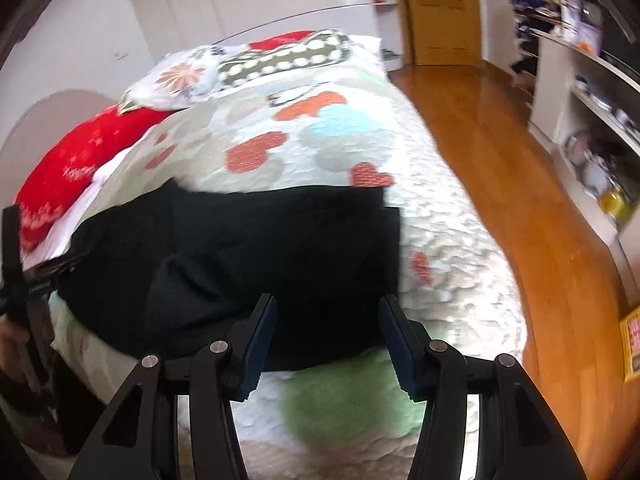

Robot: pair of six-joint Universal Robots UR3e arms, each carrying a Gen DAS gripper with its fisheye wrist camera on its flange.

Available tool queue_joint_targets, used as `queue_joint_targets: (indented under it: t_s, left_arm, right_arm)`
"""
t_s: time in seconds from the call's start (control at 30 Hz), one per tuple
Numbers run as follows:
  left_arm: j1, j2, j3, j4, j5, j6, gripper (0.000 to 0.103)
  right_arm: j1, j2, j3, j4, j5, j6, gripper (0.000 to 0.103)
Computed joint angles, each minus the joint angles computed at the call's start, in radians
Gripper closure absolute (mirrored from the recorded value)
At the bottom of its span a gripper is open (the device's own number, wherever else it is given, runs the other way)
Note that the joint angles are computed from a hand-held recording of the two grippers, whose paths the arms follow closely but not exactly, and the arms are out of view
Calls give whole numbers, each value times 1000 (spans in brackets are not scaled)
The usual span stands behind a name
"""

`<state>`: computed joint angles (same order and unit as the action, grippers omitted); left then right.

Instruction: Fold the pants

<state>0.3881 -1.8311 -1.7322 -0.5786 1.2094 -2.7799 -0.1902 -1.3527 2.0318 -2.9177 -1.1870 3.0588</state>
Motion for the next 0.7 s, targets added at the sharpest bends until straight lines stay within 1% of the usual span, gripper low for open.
queue_joint_targets:
  t_s: [0.03, 0.07, 0.1, 0.13, 0.2, 0.3, 0.37, 0.4, 0.43, 0.47, 0.5, 0.53, 0.57, 0.6, 0.67, 0.7]
  left_arm:
    - [-2, -3, 6, -6, -2, -4, 9]
    - [-6, -8, 16, -14, -5, -8, 9]
    - [-9, -13, 27, -25, -9, -8, 9]
    - [-12, -13, 31, -29, -11, -8, 9]
    - [-19, -6, 34, -34, -14, -7, 9]
    - [-21, 13, 31, -35, -20, 4, 9]
    - [-30, 9, 46, -44, -20, 3, 9]
    - [-40, 2, 59, -49, -18, 1, 9]
    - [-52, -6, 74, -56, -17, 1, 9]
    - [-69, -15, 93, -67, -17, 3, 9]
    - [-85, -23, 112, -80, -23, 9, 9]
    - [-100, -29, 129, -95, -38, 20, 9]
    - [-119, -40, 160, -125, -62, 41, 9]
    - [-141, -60, 205, -170, -84, 64, 9]
    - [-191, -116, 311, -248, -110, 86, 9]
    - [-224, -157, 379, -282, -127, 95, 9]
  right_arm:
    - [-17, 20, -6, -7, 49, 4, 57]
    - [-23, 31, -14, -5, 73, 0, 74]
    - [-20, 39, -22, -14, 76, -14, 89]
    - [-15, 37, -28, -12, 62, -33, 95]
    - [-30, 1, -26, 21, 59, -64, 100]
    - [-71, -72, 18, 27, 15, -91, 100]
    - [-92, -79, 25, 43, -11, -88, 101]
    - [-100, -79, 23, 67, -3, -94, 100]
    - [-111, -89, 29, 87, 11, -97, 97]
    - [-130, -112, 60, 80, 34, -84, 93]
    - [-160, -144, 96, 77, 69, -76, 74]
    - [-182, -174, 122, 89, 86, -78, 63]
    - [-209, -209, 150, 105, 115, -78, 48]
    - [-261, -256, 192, 144, 200, -107, 46]
    - [-307, -307, 224, 234, 289, -157, 46]
    - [-312, -320, 239, 258, 315, -179, 46]
